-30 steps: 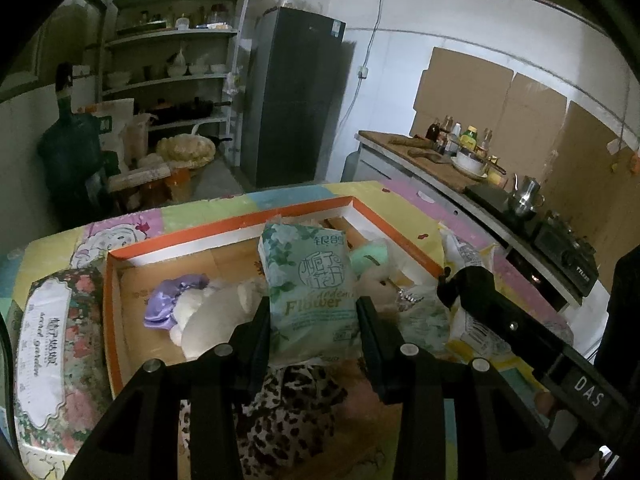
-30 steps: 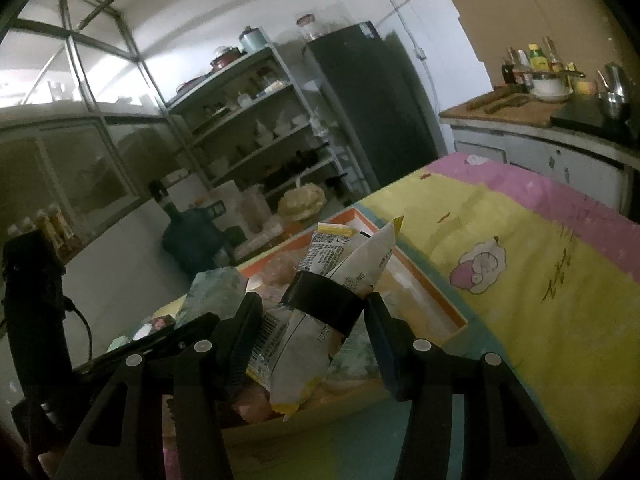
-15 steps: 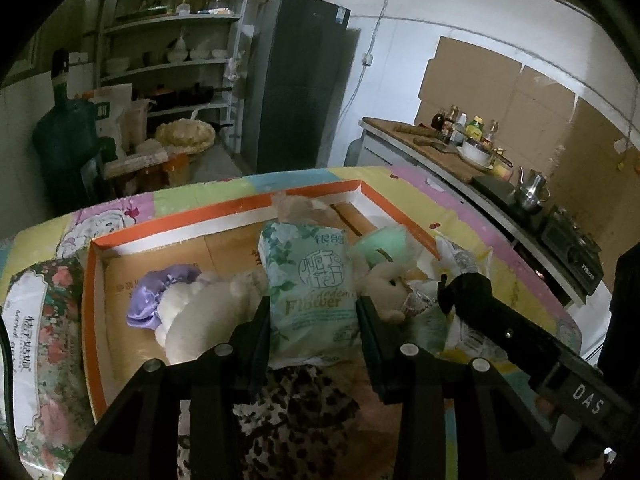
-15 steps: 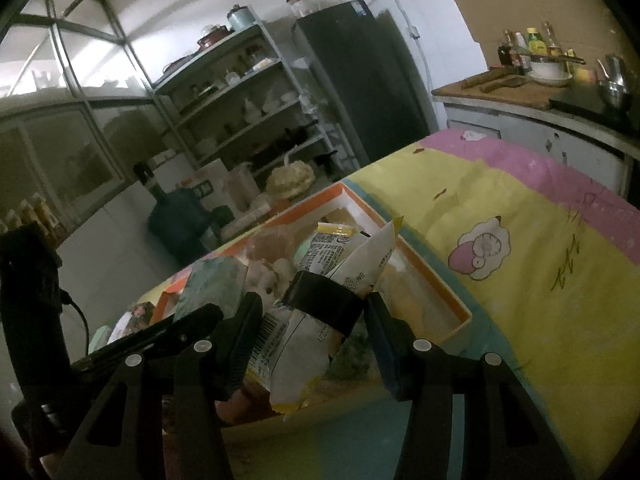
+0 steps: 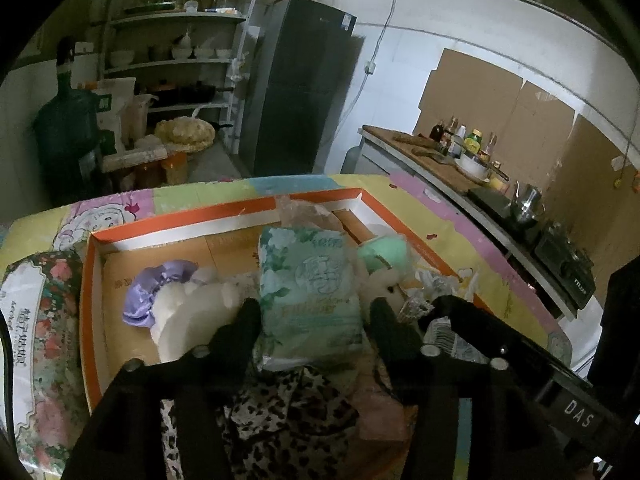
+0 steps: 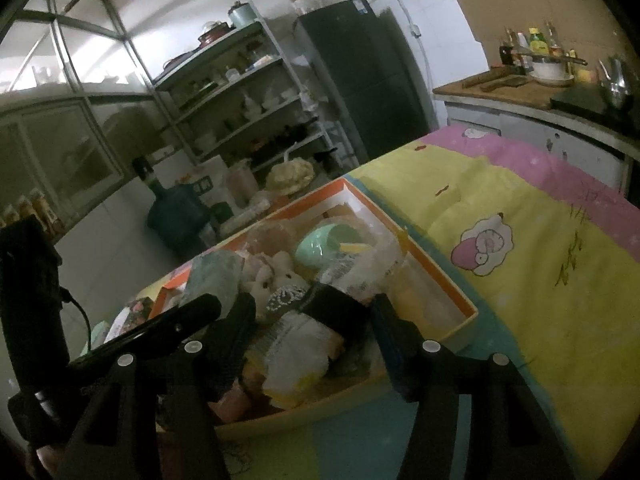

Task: Organize soft objects

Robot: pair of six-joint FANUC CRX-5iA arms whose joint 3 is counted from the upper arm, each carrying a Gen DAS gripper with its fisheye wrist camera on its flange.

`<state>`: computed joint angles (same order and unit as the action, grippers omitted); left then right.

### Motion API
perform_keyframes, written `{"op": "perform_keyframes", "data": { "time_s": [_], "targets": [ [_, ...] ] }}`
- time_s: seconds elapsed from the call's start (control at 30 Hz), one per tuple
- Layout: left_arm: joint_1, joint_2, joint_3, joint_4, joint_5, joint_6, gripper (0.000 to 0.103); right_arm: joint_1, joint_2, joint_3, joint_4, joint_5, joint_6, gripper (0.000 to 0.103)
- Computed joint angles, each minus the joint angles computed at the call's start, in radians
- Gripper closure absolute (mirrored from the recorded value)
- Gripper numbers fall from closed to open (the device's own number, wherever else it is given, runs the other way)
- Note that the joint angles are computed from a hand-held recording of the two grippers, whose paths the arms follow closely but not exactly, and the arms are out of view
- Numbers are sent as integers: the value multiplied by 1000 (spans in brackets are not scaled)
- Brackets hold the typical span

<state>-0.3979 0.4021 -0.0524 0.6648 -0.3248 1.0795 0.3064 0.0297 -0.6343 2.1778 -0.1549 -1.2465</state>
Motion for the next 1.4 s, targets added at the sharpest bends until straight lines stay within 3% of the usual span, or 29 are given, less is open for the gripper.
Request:
{"op": "perform_keyframes", "data": {
  "time_s": [0.3, 0.53, 0.73, 0.97, 1.1, 1.2, 1.3, 1.4],
  "targets": [
    [-12, -52, -67, 55, 69, -54, 38, 37, -21, -24, -55, -59, 44, 37],
    [-17, -110, -137, 90, 126, -91, 38, 115, -39, -45, -213, -139, 174, 35],
    [-8, -170, -183, 6, 154, -23, 38, 208, -50, -46, -363, -218, 311, 33],
    [32, -256, -197, -284, 133, 253, 38, 328, -45, -17, -520, -305, 461, 33],
    [46, -305, -155, -594, 66, 557, 39, 426, -26, 23, -660, -411, 585, 33],
    [23, -351, -117, -888, -6, 846, 39, 502, -3, 60, -736, -511, 661, 30],
    [-3, -399, -118, -1069, -48, 1034, 39, 533, 5, 71, -744, -542, 667, 28],
    [-12, -454, -151, -1157, -62, 1124, 39, 548, -1, 66, -719, -521, 644, 28]
  ]
}}
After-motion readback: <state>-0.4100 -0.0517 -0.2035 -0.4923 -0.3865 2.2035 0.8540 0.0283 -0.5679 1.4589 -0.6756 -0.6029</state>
